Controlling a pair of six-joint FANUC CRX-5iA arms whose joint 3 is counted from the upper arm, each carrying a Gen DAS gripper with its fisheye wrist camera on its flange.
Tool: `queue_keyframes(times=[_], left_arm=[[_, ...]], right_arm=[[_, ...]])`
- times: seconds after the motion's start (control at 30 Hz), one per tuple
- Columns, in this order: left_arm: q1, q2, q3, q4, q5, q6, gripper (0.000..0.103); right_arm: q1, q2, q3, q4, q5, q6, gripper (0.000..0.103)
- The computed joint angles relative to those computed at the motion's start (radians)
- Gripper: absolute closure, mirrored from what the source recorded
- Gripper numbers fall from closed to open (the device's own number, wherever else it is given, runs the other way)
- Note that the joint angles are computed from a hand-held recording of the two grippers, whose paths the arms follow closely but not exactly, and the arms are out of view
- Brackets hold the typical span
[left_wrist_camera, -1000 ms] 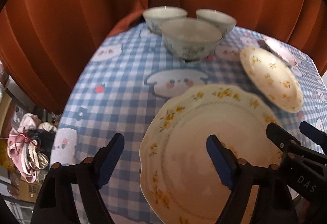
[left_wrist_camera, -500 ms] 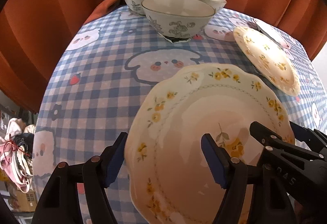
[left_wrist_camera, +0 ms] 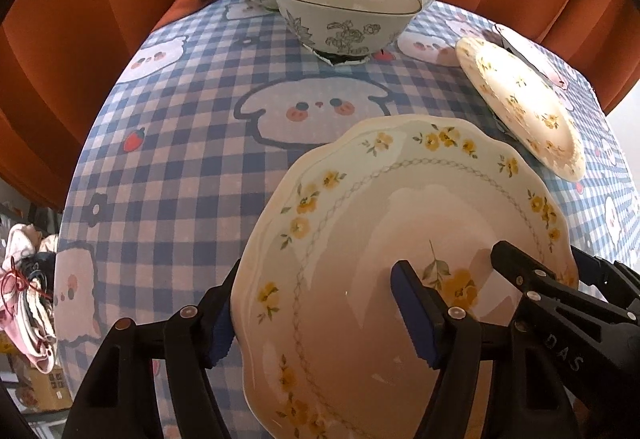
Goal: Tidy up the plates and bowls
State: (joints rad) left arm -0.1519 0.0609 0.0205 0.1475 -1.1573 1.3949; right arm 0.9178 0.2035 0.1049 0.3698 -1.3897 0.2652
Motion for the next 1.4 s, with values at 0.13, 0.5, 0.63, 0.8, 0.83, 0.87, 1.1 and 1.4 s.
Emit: queue_keyframes(times=[0.13,0.5,0.63,0.8,0.83,0.87,1.1,1.4], left_arm=[[-0.003,-0.011,0.018,0.006,-0.011,-0.004,0.032],[-0.03,-0.005,0.06,0.037,-0.029,-0.011,0.031],[-0.066,-0.011,0.062,0.014,-0.011,0.036,0.031],[-0.132,-0.001,0.08,-0.022,-0.004,0.134,0.03],[-0.152,0.003,0.09,-0.037,-0.002,0.159,0.03],[-0.171,0.006,0.101,-0.05,-0.002,0.18,0.03],[-0.289,0.056,0.173,-0.097,-0.01,0.294,0.03],[-0.438,0.151,0.289,-0.173,-0.025,0.436,0.03]], right_arm=[[0.004,0.001,0.038,-0.012,-0.047,0.015,0.032],[0.016,-0.046,0.039,0.037,-0.105,0.002,0.032],[0.014,-0.081,-0.001,0.046,-0.082,0.002,0.032],[0.001,-0.149,-0.087,0.058,-0.039,0.011,0.032],[-0.005,-0.164,-0.103,0.056,-0.032,0.02,0.032],[-0.012,-0.183,-0.123,0.057,-0.025,0.031,0.032],[-0.059,-0.301,-0.223,0.067,-0.024,0.082,0.032],[-0.146,-0.438,-0.338,0.055,-0.017,0.151,0.032]])
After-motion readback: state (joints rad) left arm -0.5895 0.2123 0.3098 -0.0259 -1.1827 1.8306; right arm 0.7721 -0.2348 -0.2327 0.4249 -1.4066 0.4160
